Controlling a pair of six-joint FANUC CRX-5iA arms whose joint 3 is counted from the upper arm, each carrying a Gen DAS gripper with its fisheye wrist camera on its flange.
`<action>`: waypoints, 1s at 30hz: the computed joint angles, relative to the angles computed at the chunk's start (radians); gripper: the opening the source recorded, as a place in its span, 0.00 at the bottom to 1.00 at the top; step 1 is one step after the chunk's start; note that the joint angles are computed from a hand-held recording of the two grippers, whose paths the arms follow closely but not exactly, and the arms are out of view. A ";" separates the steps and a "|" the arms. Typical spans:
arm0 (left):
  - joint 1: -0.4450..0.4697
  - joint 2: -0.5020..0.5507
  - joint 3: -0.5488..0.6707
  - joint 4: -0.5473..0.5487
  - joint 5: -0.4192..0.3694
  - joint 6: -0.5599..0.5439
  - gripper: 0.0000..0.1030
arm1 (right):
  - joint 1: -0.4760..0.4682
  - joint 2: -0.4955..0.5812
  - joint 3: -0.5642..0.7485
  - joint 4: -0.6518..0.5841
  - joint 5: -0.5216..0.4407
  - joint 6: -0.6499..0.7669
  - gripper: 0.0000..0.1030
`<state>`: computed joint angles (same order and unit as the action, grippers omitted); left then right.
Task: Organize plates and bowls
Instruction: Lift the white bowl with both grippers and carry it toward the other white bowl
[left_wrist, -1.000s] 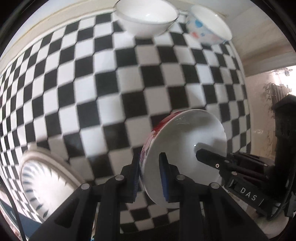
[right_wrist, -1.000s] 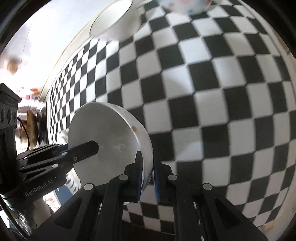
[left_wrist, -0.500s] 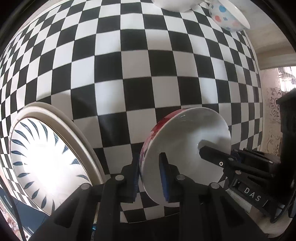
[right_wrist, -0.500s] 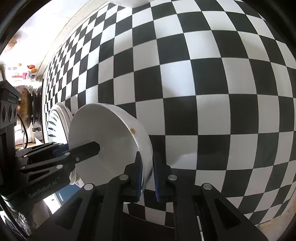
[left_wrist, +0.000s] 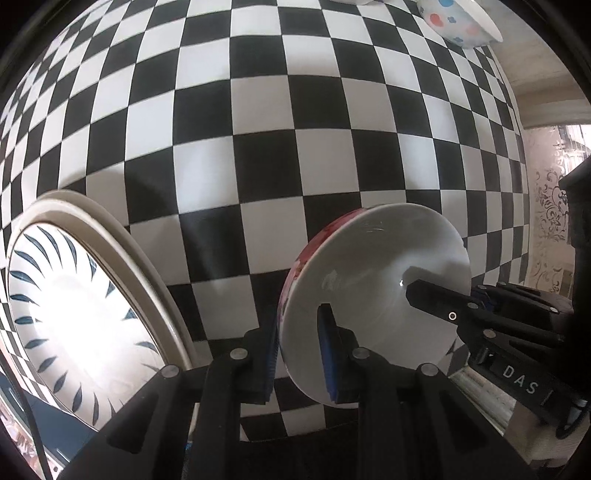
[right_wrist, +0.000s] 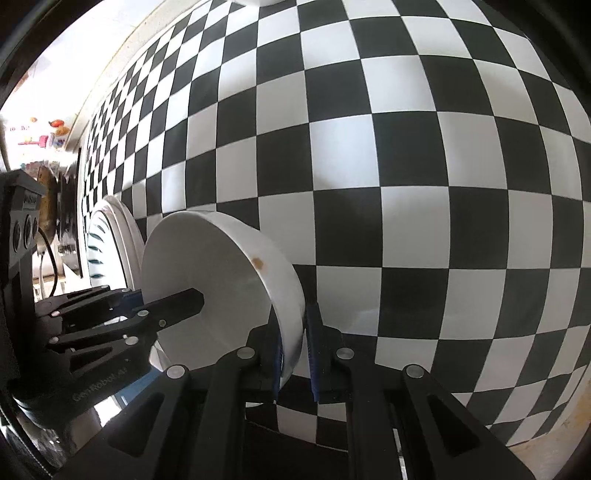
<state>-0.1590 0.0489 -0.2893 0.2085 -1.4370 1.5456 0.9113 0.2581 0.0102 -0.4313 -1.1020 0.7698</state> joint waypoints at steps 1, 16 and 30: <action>0.024 -0.011 0.001 0.000 -0.013 -0.009 0.18 | -0.003 0.006 0.013 0.003 -0.023 -0.007 0.13; 0.101 0.054 0.248 0.010 0.044 0.001 0.42 | -0.155 -0.045 0.096 0.109 0.045 -0.081 0.55; 0.093 0.555 0.735 0.098 0.008 0.048 0.42 | -0.310 0.274 0.418 0.035 0.073 -0.081 0.54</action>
<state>-0.0656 0.6034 0.4458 0.3066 -1.4290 1.5940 0.6010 0.5317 0.4284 -0.3964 -1.0287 0.6893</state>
